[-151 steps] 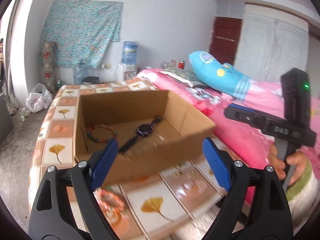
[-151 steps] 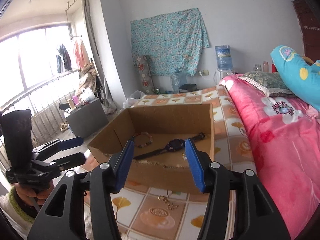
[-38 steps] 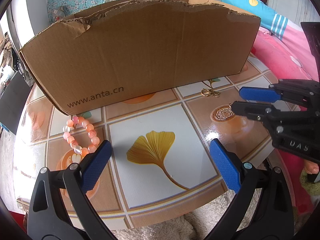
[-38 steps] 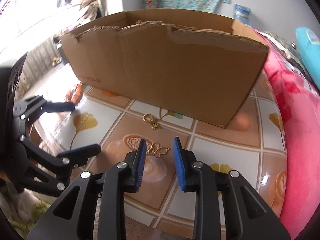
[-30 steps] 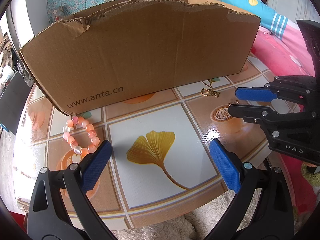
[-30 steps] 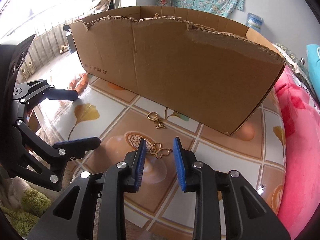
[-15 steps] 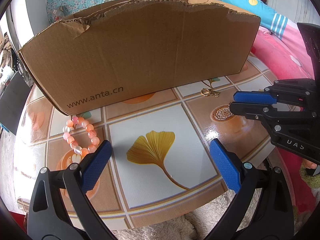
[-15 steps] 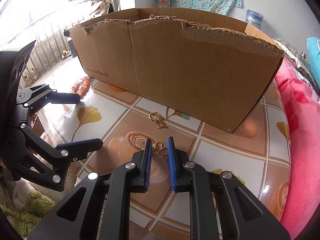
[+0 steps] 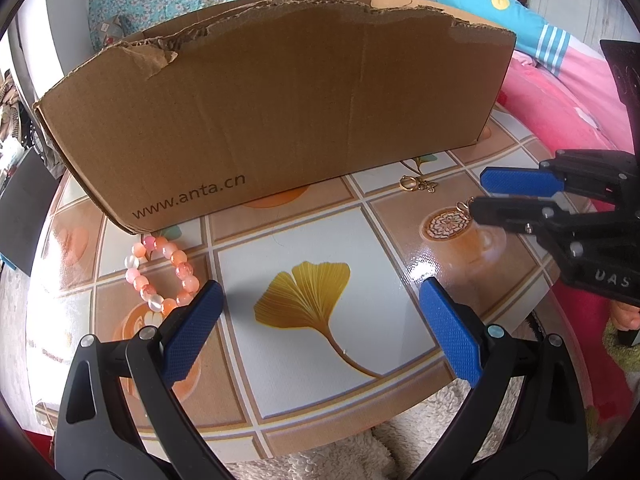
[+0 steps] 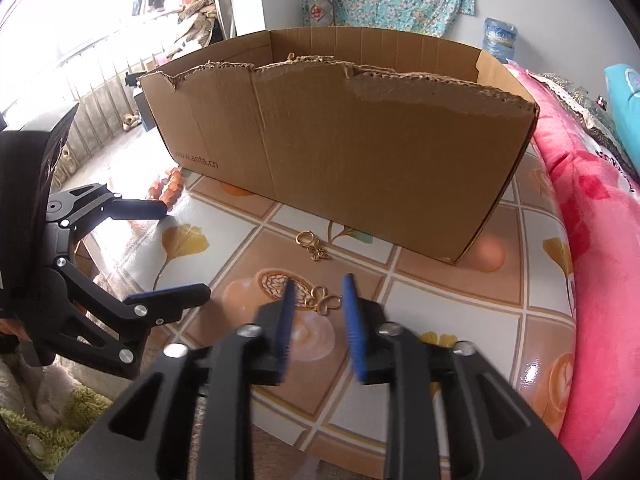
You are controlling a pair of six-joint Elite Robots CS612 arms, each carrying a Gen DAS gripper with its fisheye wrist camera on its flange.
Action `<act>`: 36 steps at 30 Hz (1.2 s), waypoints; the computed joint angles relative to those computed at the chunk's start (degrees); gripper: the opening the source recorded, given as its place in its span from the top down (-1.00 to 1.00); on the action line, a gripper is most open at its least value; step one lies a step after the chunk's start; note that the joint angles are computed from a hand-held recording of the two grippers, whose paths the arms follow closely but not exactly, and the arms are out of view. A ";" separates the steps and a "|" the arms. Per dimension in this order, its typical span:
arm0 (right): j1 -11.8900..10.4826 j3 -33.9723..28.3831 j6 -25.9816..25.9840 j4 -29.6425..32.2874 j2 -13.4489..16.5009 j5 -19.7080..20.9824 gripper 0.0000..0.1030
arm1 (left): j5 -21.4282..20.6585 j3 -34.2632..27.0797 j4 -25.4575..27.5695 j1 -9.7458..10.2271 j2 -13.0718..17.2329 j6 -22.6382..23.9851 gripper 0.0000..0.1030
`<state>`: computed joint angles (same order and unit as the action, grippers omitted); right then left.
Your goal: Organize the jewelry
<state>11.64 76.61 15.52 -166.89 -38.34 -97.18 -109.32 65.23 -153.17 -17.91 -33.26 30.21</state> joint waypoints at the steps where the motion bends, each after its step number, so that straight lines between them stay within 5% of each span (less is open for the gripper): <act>1: -0.05 -0.13 -0.50 0.60 0.00 0.21 0.37 | -0.04 -0.14 0.31 0.01 0.02 0.20 -0.84; 7: -0.29 -1.83 -5.49 6.23 0.19 0.88 0.37 | -0.65 -0.84 0.45 0.06 0.37 0.87 -0.86; 11: -0.99 -2.07 -5.14 7.62 0.01 3.46 0.41 | -1.03 -0.86 -0.13 0.13 0.53 1.04 -0.86; 14: -1.24 -2.48 -5.78 8.77 -0.04 4.70 0.61 | -1.44 -0.69 -0.67 0.20 0.59 1.28 -0.86; 24: -1.16 -3.49 -4.78 10.47 0.13 4.82 0.62 | -2.25 -0.19 -1.96 0.40 0.62 1.37 -0.86; 26: -1.22 -3.52 -4.34 10.73 0.07 5.19 0.79 | -2.27 -0.15 -2.01 0.41 0.61 1.40 -0.86; 36: -0.71 -3.54 -4.22 11.90 -0.39 3.15 0.74 | -2.19 -0.20 -1.99 0.41 0.61 1.27 -0.86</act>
